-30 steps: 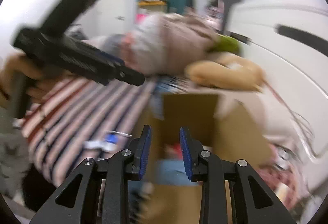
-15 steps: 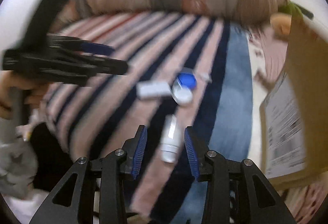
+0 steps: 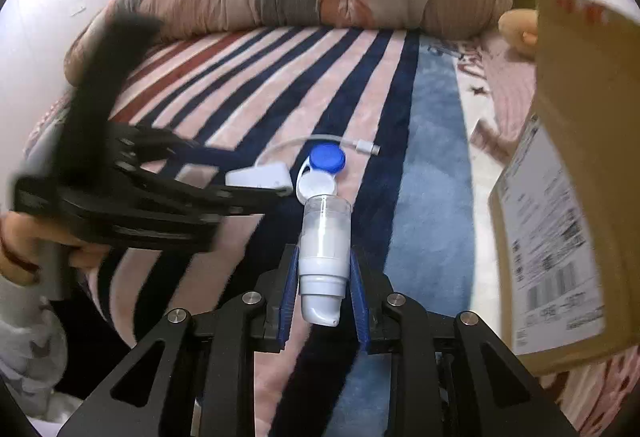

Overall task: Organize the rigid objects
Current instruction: 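Grasp the white card reader with the left gripper while the right grasps the white tube, then put the card reader into the box with the left gripper while the right releases the white tube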

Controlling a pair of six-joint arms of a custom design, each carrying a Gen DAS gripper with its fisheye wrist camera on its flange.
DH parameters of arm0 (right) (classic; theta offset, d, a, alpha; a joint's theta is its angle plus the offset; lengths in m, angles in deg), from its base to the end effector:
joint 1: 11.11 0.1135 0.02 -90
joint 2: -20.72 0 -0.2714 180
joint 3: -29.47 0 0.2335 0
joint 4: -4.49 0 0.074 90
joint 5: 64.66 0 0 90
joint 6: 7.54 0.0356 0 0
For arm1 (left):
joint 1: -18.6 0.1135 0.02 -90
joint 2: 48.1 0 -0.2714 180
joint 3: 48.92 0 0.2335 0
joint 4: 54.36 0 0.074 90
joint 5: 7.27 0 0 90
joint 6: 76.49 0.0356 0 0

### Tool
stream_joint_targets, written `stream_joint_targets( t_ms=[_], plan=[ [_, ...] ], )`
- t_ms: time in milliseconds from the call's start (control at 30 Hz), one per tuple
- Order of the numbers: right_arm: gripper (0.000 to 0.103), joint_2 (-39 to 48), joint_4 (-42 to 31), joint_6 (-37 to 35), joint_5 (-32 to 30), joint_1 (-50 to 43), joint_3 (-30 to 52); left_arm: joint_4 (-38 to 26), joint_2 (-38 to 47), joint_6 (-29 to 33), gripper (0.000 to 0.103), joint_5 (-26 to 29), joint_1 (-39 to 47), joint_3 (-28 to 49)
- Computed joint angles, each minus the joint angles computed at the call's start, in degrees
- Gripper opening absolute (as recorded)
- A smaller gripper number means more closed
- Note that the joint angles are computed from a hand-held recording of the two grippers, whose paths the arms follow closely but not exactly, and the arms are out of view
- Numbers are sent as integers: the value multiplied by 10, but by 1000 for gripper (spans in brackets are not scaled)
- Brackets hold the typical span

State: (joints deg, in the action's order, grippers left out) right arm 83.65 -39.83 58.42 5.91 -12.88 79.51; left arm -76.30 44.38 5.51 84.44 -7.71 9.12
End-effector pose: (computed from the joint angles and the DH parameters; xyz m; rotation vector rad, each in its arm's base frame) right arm 0.1826 0.0062 0.2126 -0.6066 2.4295 0.2530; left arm 0.2550 -0.1273 0.1613 0.4214 2.5420 -0.2664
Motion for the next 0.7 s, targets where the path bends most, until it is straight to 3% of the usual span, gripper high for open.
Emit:
stream_joint_targets(
  t_ms=[100,200,267,433,600,700],
  plan=[
    [20,-26,-38,-12,-24,-13,24,0,-3,7,36,-17,-9,-4],
    [20,-54,-89,-47,-122,-67,66,-27,-40,-4,35,-11,-1,-8],
    [20,-63,-117,-57,-147,-101,104,-50,-77,2,35,-18,2,-10],
    [20,-45,-199,-109,-244,-269,236,-144,-176,1,35,-45,-6,36],
    [20,25,-190,-142,-209,-363,305,-228,-195,9,35,-72,-42,136],
    [21,60,-164,-154,-163,-384,306,-268,-177,15,35,-75,-69,209]
  ],
)
